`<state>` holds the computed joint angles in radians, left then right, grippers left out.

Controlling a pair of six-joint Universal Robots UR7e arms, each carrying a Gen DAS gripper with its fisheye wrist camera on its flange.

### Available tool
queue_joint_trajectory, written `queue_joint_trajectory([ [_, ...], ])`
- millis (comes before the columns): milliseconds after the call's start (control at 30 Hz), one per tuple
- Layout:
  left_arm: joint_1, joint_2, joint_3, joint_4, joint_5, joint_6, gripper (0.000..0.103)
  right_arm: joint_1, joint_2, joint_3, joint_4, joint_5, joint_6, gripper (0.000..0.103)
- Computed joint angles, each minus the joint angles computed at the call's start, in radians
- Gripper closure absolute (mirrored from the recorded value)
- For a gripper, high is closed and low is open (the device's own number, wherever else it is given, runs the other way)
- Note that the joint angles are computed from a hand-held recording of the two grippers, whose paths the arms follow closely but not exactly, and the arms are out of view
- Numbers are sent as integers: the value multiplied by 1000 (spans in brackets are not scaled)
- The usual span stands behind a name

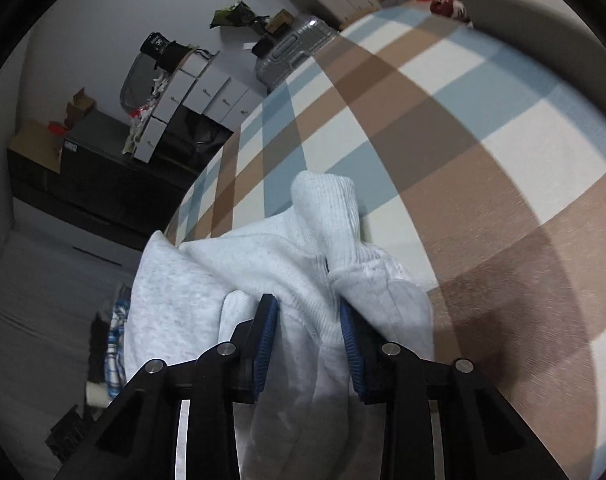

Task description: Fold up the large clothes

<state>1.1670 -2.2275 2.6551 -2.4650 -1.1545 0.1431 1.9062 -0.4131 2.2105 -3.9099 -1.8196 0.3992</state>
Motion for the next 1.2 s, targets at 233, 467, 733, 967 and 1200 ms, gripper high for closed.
queue_joint_trajectory([
  [233,-2,-5,-5,18,0,-9,30,67,-3,39,-195,30,-145,95],
  [467,23,4,-22,28,-29,4,30,-62,0,109,-340,416,-156,94],
  [733,5,-2,-13,30,-7,-3,30,-131,19,91,-253,275,15,92],
  [967,-8,-12,-8,40,1,-16,30,66,-55,-24,104,-95,-41,80],
  [1200,2,-6,-4,15,-4,-4,30,133,-43,-83,248,-254,-36,68],
])
